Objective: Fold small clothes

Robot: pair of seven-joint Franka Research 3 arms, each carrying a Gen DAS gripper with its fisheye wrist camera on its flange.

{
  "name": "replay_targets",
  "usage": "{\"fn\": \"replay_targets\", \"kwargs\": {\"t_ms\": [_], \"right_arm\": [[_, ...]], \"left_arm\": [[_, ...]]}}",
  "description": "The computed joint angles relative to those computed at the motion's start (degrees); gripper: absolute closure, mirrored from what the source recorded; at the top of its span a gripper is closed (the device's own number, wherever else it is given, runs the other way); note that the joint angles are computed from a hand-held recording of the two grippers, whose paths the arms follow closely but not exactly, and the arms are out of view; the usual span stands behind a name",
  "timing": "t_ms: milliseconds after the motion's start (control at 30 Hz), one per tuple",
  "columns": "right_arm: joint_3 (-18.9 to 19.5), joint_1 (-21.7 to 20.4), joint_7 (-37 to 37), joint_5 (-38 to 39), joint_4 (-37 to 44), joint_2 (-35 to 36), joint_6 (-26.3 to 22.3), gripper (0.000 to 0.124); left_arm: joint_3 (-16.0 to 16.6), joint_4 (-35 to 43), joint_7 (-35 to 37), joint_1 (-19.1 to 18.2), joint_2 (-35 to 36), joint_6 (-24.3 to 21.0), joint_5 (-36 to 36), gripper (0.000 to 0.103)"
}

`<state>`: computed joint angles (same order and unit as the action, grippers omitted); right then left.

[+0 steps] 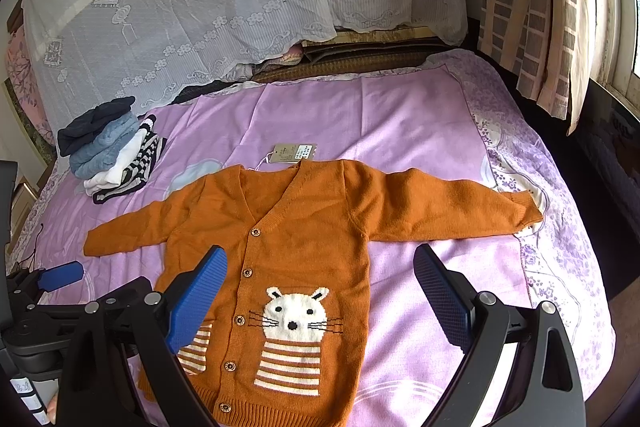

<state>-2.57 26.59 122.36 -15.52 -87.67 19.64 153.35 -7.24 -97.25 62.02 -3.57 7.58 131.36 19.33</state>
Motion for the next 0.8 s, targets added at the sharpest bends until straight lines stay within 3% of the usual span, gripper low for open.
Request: {"fn": "replay_targets", "kwargs": {"t_ms": [200, 433, 533, 633, 800], "right_arm": [[-0.22, -0.16, 0.34, 0.40, -0.96, 0.50, 0.85, 0.029], [0.92, -1.41, -2.26, 4.32, 2.39, 2.51, -1.61, 0.029], [2.87, -4.06, -5.56, 10.48, 3.02, 3.66, -1.41, 0.029], [4.77, -7.58, -8.43, 19.04, 1.06, 3.87, 2.11, 0.029], [5.98, -13.35, -8.08, 33.32, -2.57, 4.33, 6.26, 0.030]], "left_arm": [[-0.03, -0.16, -0.08, -0.02, -0.02, 0.03, -0.04, 0.005], [-0.10, 1.33, 1.32, 0.30, 2.15, -0.04, -1.86, 0.005], [-0.15, 3.04, 1.98, 0.16, 3.89, -0.33, -2.36, 0.005], [-0.49, 6.76, 3.26, -0.45, 6.92, -1.20, -2.39, 0.005], [-1.89, 14.67, 10.58, -2.64, 14.50, -0.99, -2.35, 0.005]]}}
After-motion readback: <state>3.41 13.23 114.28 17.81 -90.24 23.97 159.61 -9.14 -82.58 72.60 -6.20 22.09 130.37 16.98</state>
